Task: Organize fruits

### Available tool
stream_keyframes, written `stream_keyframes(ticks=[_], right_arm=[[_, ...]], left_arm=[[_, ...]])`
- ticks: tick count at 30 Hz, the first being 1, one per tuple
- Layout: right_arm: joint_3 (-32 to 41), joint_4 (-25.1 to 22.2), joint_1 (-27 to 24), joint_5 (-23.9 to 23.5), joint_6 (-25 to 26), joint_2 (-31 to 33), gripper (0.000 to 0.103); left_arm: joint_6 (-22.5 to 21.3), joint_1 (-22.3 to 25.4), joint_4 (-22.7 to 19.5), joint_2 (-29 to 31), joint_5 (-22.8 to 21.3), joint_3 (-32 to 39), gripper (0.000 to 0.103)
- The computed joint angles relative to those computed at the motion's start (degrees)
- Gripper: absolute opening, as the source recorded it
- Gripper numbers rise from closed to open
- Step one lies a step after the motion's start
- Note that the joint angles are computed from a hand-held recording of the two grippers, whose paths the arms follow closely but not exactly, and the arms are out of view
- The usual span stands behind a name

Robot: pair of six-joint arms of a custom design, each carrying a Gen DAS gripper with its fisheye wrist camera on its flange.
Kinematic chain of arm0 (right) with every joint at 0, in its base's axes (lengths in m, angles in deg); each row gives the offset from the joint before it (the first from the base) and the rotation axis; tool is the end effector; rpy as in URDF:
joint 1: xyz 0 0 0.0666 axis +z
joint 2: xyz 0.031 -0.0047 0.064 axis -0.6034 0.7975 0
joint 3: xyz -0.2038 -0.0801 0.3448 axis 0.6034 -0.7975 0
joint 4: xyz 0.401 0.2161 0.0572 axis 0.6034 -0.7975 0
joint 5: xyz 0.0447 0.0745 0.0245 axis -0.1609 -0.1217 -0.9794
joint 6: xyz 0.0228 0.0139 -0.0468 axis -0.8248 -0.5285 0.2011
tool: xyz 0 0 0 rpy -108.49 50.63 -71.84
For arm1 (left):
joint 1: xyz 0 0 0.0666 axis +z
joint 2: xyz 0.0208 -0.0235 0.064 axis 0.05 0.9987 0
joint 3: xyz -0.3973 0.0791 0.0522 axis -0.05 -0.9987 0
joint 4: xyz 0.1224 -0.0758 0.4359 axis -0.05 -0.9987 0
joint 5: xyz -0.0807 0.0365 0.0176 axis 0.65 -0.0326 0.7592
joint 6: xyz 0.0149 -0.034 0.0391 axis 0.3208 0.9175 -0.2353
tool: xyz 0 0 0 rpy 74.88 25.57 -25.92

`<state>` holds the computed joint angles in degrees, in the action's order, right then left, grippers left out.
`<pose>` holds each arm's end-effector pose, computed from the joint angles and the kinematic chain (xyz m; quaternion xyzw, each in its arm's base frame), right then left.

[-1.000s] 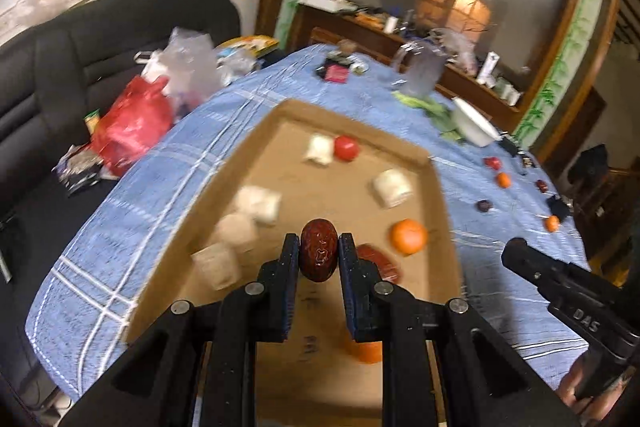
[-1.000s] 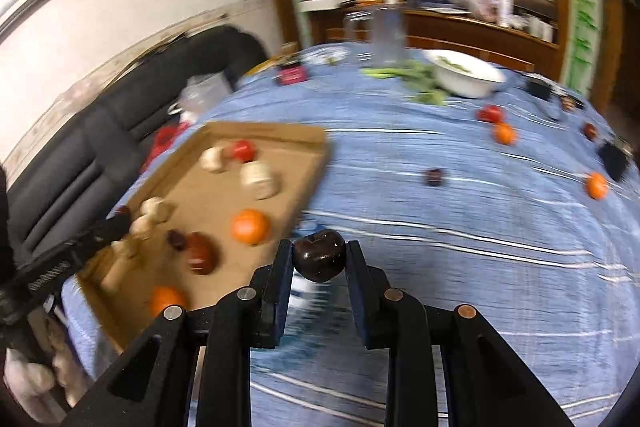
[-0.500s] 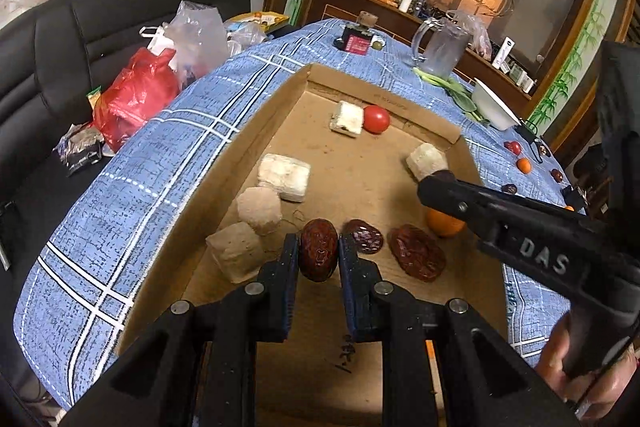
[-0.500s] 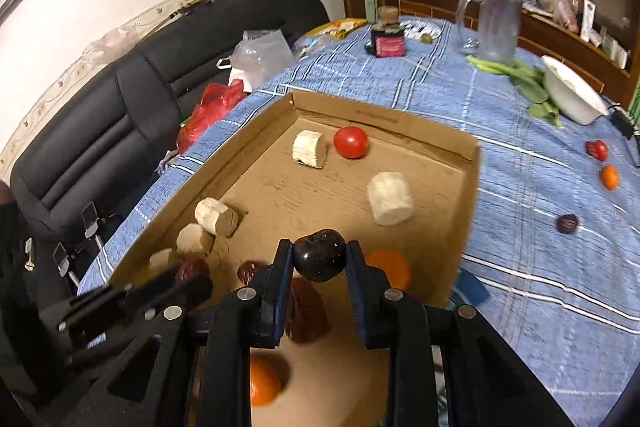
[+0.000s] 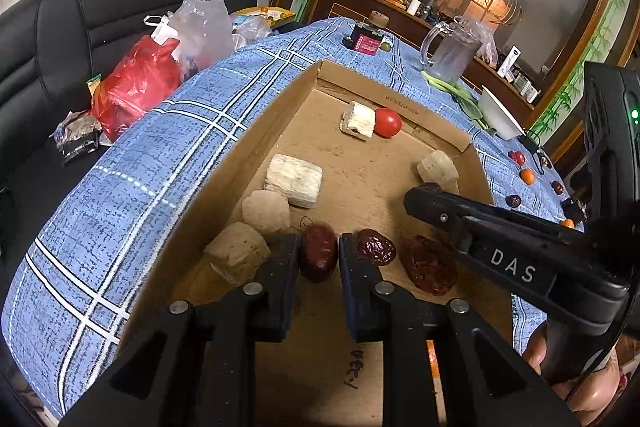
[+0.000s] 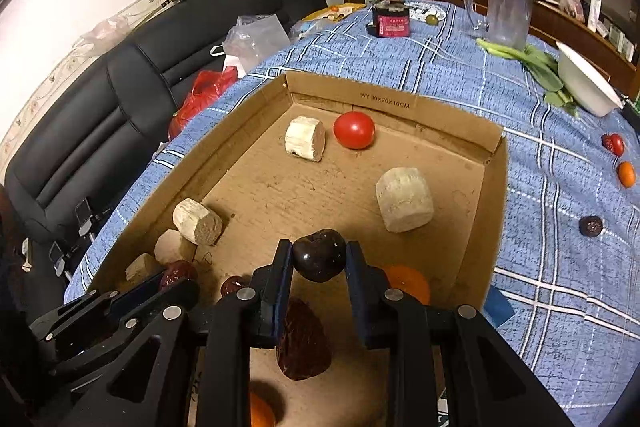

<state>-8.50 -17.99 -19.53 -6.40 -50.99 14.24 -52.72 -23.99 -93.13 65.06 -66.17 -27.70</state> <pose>0.3871 0.1235 0.3085 -0.0353 0.9458 0.1039 0.3058 0.3603 -0.1848 0.2895 0.0235 0.9283 -0.1812 0.3238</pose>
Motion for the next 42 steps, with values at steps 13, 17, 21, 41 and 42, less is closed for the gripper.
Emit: stream_keyframes(ticks=[13,17,21,41,42], right_arm=[[-4.1,-1.0,-1.5,2.3,-2.0,-11.0,0.032],[-7.4,-2.1,-3.0,2.2,-4.7,-17.5,0.038],[-9.0,-2.9,-3.7,0.9,-6.0,-20.4,0.038],[-16.0,-9.6,-0.2,8.3,-10.9,-36.1,0.054],[-16.2,-9.8,-0.2,8.3,-11.1,-36.4,0.054]], left_arm=[[-0.5,-2.0,-1.8,-5.5,-3.0,-0.8,0.055],[-1.8,-4.4,-2.2,-7.6,-5.7,-1.0,0.066],[-2.5,-6.8,-2.8,-8.9,-7.5,-1.2,0.067],[0.1,-18.6,2.0,-20.1,-42.4,-5.7,0.103],[1.2,-19.4,1.0,-20.0,-43.9,-5.6,0.103]])
